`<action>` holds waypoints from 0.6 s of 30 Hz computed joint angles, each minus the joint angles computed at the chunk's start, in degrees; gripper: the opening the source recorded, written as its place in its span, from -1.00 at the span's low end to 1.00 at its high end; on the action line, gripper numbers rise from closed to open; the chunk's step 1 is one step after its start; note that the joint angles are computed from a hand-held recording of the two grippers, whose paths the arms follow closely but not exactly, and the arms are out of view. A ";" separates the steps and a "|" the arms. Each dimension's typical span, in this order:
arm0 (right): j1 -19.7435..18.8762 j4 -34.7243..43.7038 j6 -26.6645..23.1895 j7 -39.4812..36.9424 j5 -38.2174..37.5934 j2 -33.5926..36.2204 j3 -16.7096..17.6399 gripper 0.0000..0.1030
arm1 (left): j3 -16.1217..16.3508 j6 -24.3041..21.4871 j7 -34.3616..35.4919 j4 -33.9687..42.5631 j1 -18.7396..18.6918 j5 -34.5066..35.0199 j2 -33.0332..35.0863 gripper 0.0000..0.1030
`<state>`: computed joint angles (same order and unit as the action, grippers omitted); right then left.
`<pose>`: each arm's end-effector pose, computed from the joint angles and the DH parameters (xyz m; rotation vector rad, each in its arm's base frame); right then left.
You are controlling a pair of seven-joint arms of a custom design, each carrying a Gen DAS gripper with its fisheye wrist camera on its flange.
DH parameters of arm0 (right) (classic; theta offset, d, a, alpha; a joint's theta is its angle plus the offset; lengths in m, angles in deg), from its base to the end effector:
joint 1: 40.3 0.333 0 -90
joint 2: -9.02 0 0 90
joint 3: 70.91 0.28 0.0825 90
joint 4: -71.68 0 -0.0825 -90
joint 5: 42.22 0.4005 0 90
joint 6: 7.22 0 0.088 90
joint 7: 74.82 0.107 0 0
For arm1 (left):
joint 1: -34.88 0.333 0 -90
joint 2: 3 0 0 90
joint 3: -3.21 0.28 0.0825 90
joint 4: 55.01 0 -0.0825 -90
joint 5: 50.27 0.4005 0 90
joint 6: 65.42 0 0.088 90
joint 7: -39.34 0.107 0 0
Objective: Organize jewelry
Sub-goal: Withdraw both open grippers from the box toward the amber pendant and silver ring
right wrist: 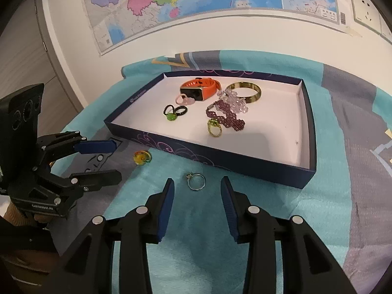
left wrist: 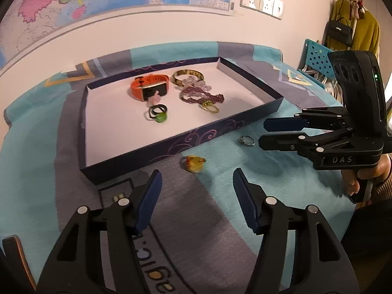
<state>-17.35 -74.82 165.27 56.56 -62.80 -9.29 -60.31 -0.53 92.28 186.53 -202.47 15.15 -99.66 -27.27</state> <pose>0.3953 0.2936 0.4190 -1.8696 1.5048 -0.4223 0.4396 -0.1568 0.4222 -1.1408 2.4553 -1.0297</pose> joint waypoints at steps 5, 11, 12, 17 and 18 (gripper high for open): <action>0.06 -0.21 0.27 0.01 0.40 -0.23 -0.20 -0.19 | -1.51 -0.34 -3.08 1.59 0.77 2.46 2.20 -0.05; 0.96 0.09 -0.26 -1.23 1.84 0.19 -1.07 -0.17 | -2.97 -0.84 -8.46 3.74 2.30 6.40 5.13 -0.41; 1.17 0.20 -0.37 -1.52 2.21 0.35 -1.28 -0.16 | -2.65 -1.27 -8.51 4.01 2.18 6.12 5.27 -0.41; 2.16 0.91 -0.89 -3.20 4.09 1.31 -2.03 -0.15 | -2.44 -1.98 -8.72 4.66 2.40 5.11 5.80 -0.44; 2.18 1.26 -1.21 -3.39 4.23 1.62 -1.93 -0.15 | -2.66 -1.61 -8.92 4.59 2.47 5.27 5.84 -0.53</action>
